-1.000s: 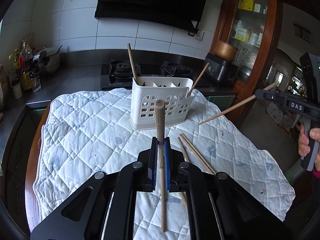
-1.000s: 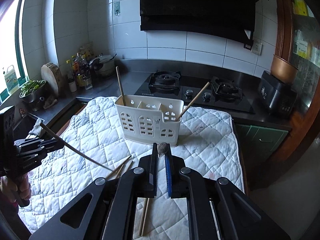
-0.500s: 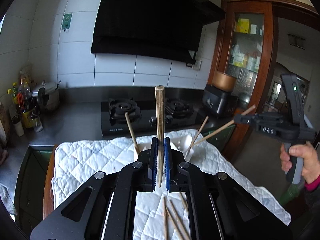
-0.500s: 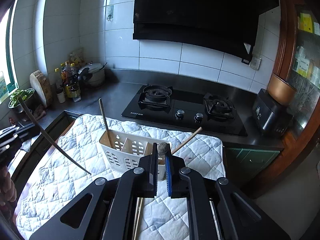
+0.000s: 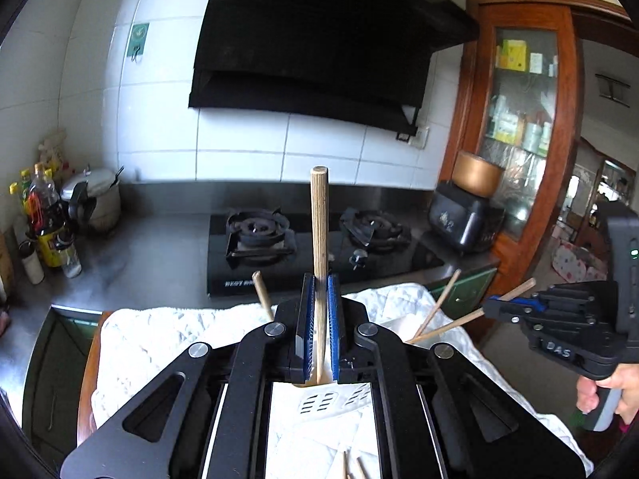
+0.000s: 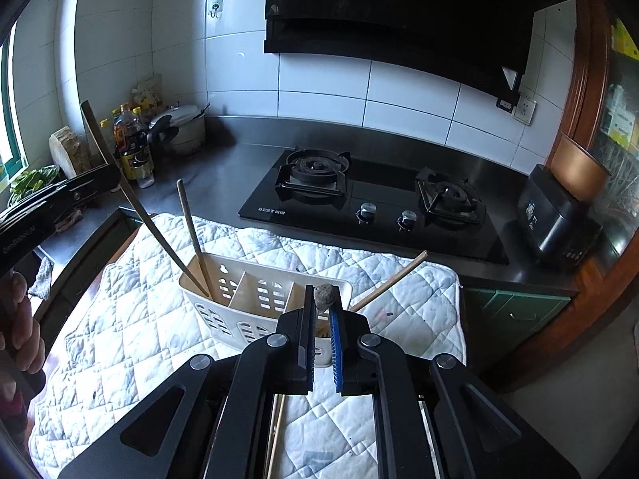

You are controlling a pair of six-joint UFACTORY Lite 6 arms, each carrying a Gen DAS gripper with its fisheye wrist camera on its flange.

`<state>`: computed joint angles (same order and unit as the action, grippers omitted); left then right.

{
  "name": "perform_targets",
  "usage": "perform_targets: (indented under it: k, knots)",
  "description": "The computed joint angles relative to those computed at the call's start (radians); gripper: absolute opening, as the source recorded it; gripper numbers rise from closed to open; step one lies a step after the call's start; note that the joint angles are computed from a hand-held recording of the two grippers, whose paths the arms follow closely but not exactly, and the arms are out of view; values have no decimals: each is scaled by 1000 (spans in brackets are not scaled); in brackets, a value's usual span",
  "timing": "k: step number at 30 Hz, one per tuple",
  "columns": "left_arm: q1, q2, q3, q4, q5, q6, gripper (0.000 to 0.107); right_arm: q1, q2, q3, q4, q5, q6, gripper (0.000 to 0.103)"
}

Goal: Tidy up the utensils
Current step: 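Open the right tool to release the chopstick into the caddy, then lower the right tool onto the next chopstick and close its fingers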

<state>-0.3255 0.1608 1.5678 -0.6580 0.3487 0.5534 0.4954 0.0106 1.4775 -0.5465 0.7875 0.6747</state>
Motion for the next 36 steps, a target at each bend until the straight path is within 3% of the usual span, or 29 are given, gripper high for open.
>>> perform_targets:
  k: [4,13,16,19,21,23,27,32,36]
  knots:
    - [12,65,20,20,4,-23,5,-20,37,-3,20,-24,-9,7]
    - [69,115,-3,-198,30,167,9,-39,56,-33,23,-61,-1,7]
    - [66,95,-19,-234,25,211,9,-43,36,-52,11,-75,18,15]
    - [64,69,-25,-226,35,204,10,-33,2,-69,-18,-66,43,17]
    - [61,26,-60,-231,25,213,25,-21,-44,-100,-35,-64,67,20]
    - [50,-36,-114,-211,-5,205,31,-2,-109,-150,-54,-65,102,26]
    - [59,-187,-250,-242,1,249,33,88,-258,-284,-141,-40,222,32]
    - [87,-402,-477,-308,25,322,42,299,-415,-474,-297,78,450,38]
    - [104,-575,-674,-314,40,345,42,485,-520,-647,-364,161,652,41]
